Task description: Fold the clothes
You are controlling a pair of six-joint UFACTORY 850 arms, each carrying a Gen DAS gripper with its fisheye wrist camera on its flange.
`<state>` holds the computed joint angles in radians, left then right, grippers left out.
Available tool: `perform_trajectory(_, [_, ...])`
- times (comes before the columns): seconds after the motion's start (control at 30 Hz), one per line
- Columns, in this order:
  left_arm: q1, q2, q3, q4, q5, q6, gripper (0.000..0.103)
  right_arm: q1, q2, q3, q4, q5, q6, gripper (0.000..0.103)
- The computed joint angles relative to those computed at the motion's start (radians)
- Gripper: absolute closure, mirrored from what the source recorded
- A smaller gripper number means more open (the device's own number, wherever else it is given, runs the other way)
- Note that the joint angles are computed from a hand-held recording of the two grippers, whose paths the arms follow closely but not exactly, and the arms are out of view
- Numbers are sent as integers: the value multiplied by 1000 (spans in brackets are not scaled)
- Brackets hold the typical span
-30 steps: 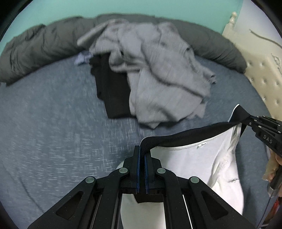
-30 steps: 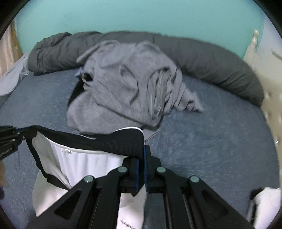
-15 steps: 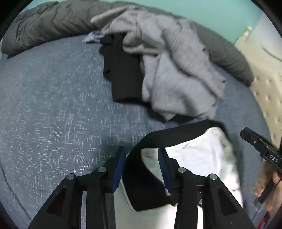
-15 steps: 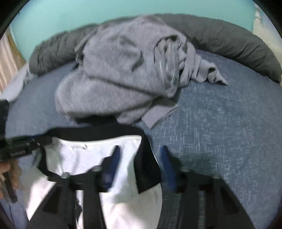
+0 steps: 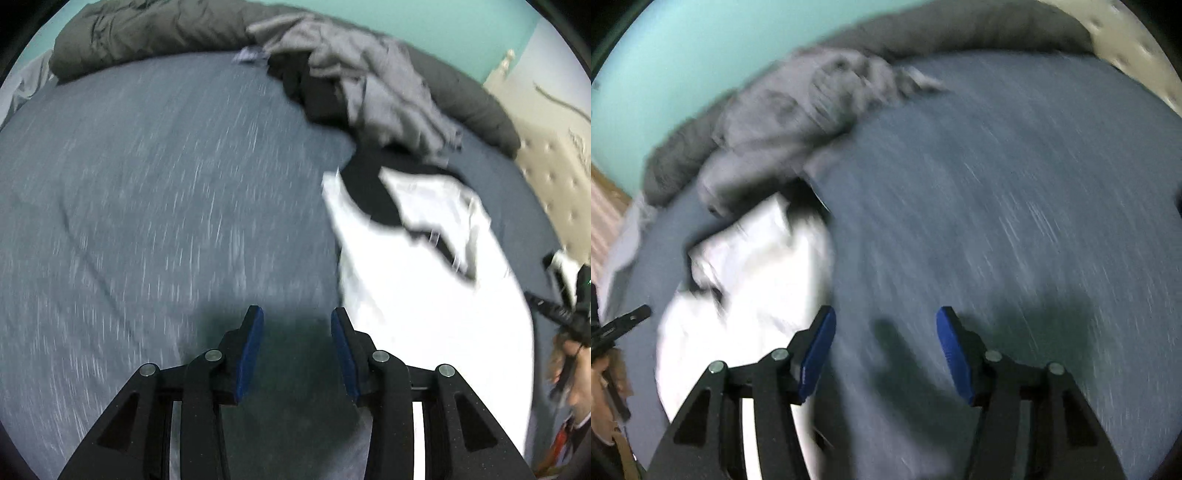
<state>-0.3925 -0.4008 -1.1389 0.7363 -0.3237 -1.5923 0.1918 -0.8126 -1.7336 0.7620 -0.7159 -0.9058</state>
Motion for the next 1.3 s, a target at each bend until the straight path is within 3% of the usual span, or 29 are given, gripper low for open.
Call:
perform_trajectory(0.13, [-25,-13,7,5,19,15,62,-35,76,136,44,-6,-34,47])
perform_trajectory(0.3, [-57,-33,-8,14,12,29,62,-88,185,324,215,-23,-150,47])
perform_trajectory(0.47, [-58,-25,8,38,59,-59,63,-119,248,448,365,-47,-306,47])
perform_trajectory(0.73, [-75,-10,41,207,131,-336,63,-142,235,475,438,-115,-414,47])
perform_trajectory(0.97, [-103,-39,6,252,115,-419,63,-146,208,461,465,-155,-448,47])
perform_trajectory(1.1, [-105,-67,-34,208,102,-355,87,-148,198,452,483,-167,-463,47])
perform_trajectory(1.3, [-105,-87,-61,118,104,-241,103,-146,189,442,490,-166,-479,47])
